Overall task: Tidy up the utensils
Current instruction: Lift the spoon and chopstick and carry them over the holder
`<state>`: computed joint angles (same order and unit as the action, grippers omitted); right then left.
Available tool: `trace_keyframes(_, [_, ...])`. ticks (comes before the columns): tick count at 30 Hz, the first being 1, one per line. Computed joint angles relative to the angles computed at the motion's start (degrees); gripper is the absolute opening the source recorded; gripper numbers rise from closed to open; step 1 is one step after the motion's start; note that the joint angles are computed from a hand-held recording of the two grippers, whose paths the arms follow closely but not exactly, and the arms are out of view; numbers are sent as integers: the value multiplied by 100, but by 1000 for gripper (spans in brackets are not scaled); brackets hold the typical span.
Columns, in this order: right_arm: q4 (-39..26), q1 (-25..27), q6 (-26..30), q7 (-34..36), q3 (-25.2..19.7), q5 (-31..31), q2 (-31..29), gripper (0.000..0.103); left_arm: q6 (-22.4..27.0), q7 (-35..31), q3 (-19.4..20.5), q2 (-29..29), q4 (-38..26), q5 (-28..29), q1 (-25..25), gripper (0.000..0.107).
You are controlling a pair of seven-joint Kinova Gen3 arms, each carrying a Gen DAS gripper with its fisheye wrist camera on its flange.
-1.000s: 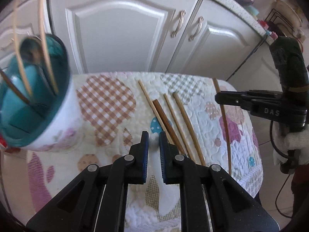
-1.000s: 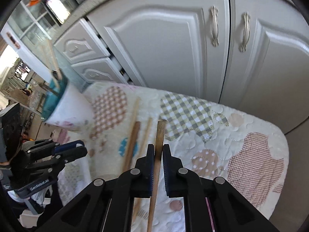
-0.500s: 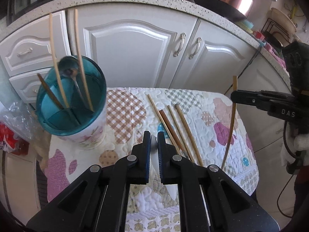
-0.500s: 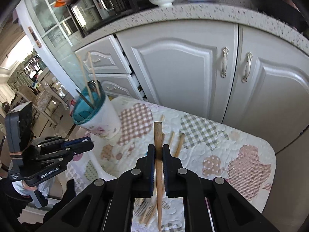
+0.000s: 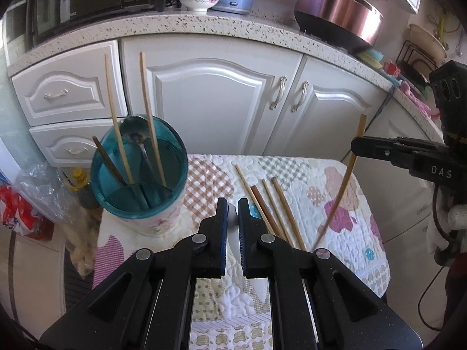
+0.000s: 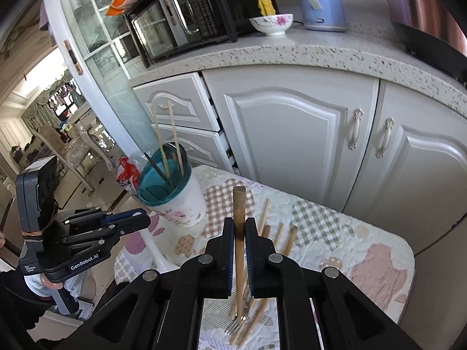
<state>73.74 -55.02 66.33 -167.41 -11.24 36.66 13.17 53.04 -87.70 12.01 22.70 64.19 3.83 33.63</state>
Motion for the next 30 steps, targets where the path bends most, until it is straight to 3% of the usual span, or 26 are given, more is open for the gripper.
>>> trace_keyframes(10, [-233, -55, -12, 211, 15, 70, 44, 7, -20, -20, -6, -189, -126, 273, -333, 6])
trace_keyframes(16, [-609, -72, -55, 569, 74, 115, 126, 7, -28, 116, -159, -278, -445, 118, -447, 6])
trace_keyframes(25, [-1770, -143, -20, 1535, 351, 39, 512, 7, -209, 566, -460, -156, -912, -585, -386, 6])
trace_keyframes(30, [-2563, -167, 59, 2078, 613, -166, 881, 7, -203, 477, -444, -37, -986, -755, -406, 6])
